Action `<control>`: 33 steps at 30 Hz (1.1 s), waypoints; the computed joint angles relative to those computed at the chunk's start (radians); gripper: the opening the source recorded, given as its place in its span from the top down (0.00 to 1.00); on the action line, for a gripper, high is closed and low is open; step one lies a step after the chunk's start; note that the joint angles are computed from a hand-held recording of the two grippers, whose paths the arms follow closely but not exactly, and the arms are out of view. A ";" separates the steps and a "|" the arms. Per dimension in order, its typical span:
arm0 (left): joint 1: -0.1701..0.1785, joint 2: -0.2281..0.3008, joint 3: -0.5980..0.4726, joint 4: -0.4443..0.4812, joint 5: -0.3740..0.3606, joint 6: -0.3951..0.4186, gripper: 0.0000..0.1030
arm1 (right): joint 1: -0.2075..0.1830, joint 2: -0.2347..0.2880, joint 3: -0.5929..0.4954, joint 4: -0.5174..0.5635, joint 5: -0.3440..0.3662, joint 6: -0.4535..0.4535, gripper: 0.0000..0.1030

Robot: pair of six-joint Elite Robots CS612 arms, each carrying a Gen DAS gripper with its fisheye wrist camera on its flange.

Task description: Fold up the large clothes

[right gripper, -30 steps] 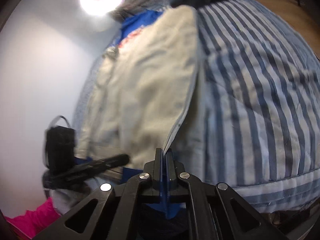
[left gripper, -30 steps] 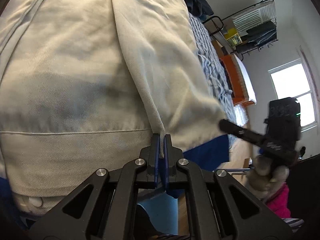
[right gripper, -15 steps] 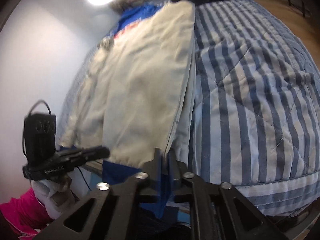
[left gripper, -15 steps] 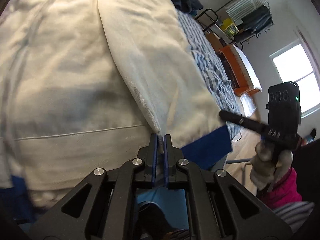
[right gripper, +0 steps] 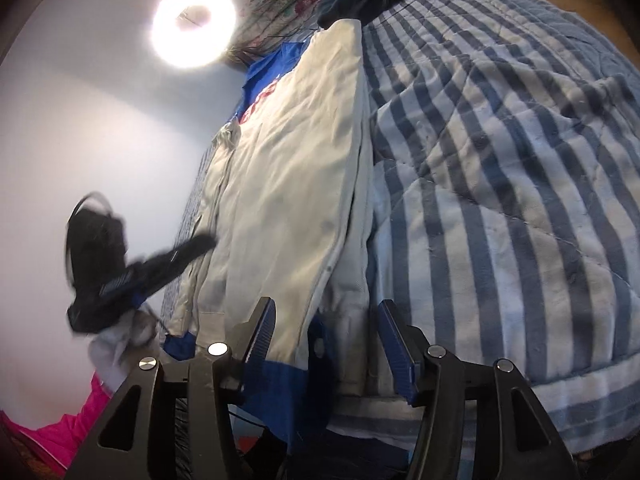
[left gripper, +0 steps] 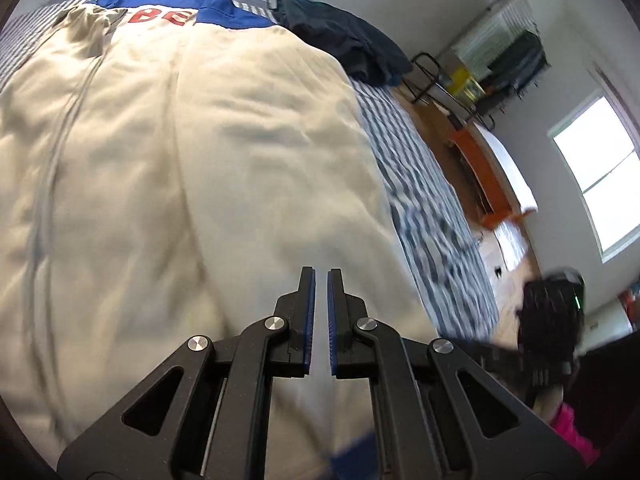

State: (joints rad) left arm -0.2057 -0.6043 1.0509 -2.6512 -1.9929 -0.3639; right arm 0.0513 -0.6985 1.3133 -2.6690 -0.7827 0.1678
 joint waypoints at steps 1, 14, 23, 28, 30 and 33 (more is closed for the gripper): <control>-0.002 0.019 -0.029 0.014 0.000 -0.012 0.98 | 0.006 0.004 -0.010 0.013 -0.011 -0.008 0.46; -0.029 0.110 -0.191 0.168 0.047 0.068 0.98 | 0.047 0.010 -0.079 0.162 -0.117 -0.067 0.86; -0.027 0.005 0.023 -0.021 0.009 0.033 0.98 | 0.072 0.012 -0.135 0.198 -0.182 -0.057 0.87; -0.027 0.022 0.016 0.018 -0.009 0.008 0.98 | 0.095 0.017 -0.178 0.231 -0.259 -0.076 0.88; -0.017 0.003 0.037 0.002 -0.047 -0.024 0.98 | 0.113 0.023 -0.219 0.273 -0.314 -0.126 0.88; 0.007 -0.058 0.131 -0.133 -0.091 -0.077 0.98 | 0.130 0.035 -0.281 0.335 -0.365 -0.188 0.89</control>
